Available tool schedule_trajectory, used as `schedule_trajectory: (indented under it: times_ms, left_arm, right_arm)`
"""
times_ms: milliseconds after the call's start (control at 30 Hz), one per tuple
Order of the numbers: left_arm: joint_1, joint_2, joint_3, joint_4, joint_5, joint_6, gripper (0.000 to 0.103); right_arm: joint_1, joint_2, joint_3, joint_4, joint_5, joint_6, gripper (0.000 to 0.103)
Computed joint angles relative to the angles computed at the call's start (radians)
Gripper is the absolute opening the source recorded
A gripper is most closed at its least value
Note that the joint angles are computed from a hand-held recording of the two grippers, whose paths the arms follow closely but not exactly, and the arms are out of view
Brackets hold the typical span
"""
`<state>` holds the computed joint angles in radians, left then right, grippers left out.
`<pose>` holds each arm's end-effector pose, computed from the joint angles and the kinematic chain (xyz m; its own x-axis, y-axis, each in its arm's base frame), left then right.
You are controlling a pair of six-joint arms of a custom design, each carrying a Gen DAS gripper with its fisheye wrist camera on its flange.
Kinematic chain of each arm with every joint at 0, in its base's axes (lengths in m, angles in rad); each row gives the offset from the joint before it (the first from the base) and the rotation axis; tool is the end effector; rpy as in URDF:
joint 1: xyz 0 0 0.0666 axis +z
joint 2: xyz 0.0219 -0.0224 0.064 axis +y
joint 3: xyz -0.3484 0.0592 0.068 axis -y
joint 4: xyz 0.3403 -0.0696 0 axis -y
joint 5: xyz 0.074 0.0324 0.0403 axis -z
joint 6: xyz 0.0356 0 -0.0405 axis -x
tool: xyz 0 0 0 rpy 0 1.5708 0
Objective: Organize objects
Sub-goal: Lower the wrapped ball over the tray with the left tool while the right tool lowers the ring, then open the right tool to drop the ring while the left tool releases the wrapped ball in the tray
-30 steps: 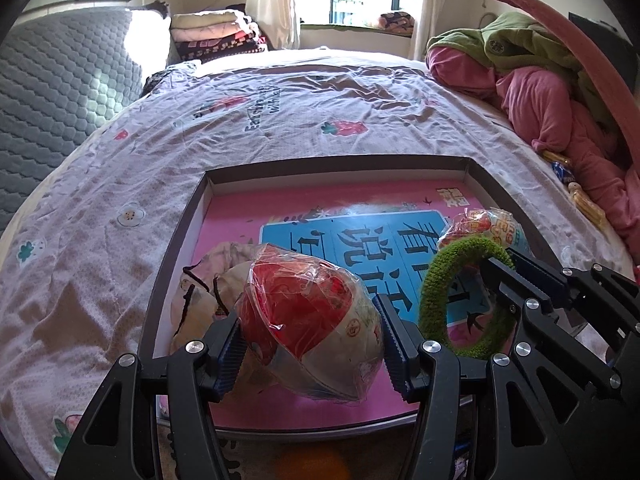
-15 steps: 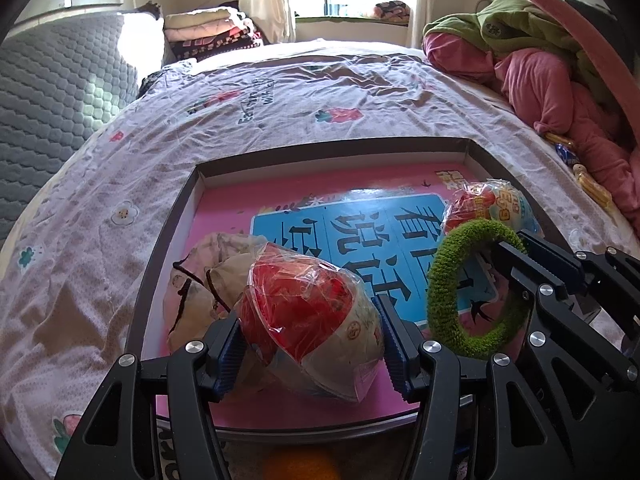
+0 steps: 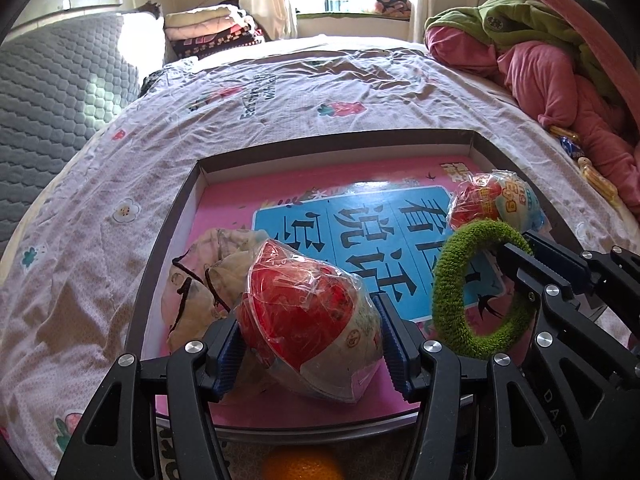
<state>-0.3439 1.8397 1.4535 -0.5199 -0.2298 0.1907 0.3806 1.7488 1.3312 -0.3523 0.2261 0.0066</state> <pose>0.5318 -0.1823 0.2346 -0.7647 0.0778 -0.6396 0.0520 0.9969 0.0591 0.5040 0.1926 0.2476 -0.6448 -0.2649 -0.7169 -0.2168 0.9629 -0.1608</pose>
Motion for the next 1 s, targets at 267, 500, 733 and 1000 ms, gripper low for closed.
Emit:
schedule_trajectory:
  times_ms: [267,500,733,1000]
  left_arm:
    - [0.009,-0.010,-0.009,-0.006,0.038,0.018,0.062]
    - [0.020,-0.024,-0.026,0.000,0.076,0.031,0.062]
    - [0.038,-0.045,-0.044,-0.001,0.153,0.052,0.064]
    - [0.042,-0.075,-0.070,0.010,0.162,0.064,0.067]
  right_arm:
    - [-0.007,-0.010,-0.003,-0.009,-0.021,-0.018,0.017]
    - [-0.016,-0.026,-0.010,-0.012,-0.040,-0.032,0.027]
    - [-0.029,-0.048,-0.022,-0.012,-0.054,-0.050,0.028]
    - [-0.035,-0.069,-0.032,-0.004,-0.064,-0.064,0.033]
